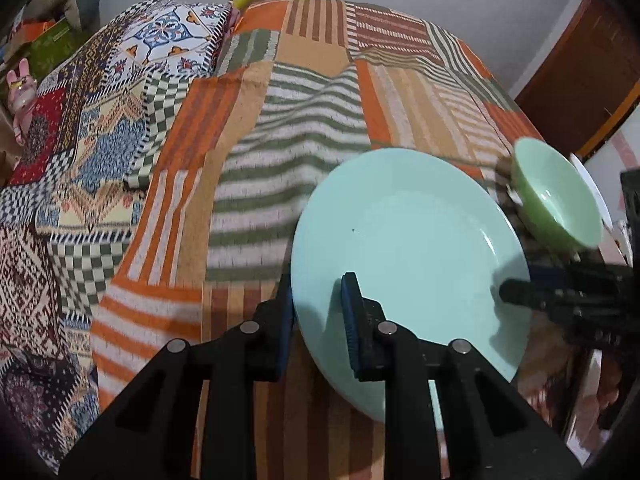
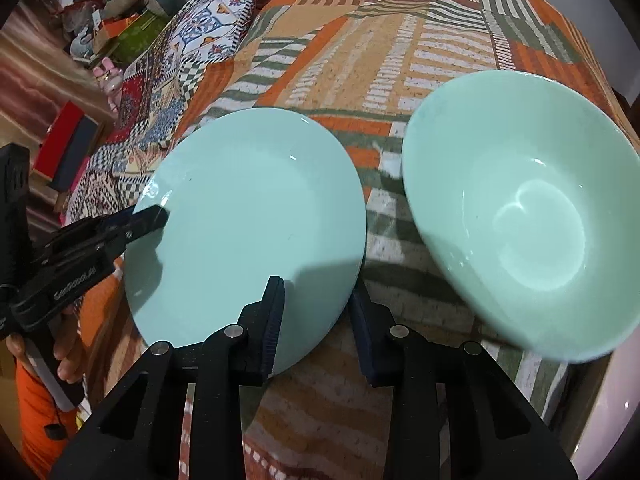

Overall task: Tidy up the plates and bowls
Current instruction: 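Lift the pale green plate with the left gripper toward the white plate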

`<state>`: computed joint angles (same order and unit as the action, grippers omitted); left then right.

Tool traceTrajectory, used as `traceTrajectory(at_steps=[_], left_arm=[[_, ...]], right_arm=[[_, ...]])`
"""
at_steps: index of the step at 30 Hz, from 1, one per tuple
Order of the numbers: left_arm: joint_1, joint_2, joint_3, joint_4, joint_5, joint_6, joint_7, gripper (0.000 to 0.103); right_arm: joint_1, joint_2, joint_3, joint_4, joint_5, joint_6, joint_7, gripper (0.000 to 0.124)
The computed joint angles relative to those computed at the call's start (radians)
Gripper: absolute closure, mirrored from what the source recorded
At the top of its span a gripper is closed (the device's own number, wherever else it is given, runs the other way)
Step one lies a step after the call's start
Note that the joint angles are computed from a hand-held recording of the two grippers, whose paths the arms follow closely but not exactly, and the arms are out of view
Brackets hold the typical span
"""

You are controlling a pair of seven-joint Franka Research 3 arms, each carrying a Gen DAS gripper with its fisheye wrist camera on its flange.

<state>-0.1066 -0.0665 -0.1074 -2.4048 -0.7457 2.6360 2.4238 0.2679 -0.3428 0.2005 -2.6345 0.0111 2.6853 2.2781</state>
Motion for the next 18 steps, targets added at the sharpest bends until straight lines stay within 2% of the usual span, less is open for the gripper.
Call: traceTrajectory(at_steps=[10,18], left_arm=[[-0.034,-0.151,0.055,-0.148,-0.018,-0.02,0.034,0.081],[-0.078,-0.249,0.104,-0.202,-0.022,-0.034,0.027,0.08]], right_arm=[[0.008,0.008,0.018,0.018,-0.043,-0.034,0.025,0.094],[0.026,-0.061,0.026,-0.02,-0.025,-0.031,0.043,0.094]])
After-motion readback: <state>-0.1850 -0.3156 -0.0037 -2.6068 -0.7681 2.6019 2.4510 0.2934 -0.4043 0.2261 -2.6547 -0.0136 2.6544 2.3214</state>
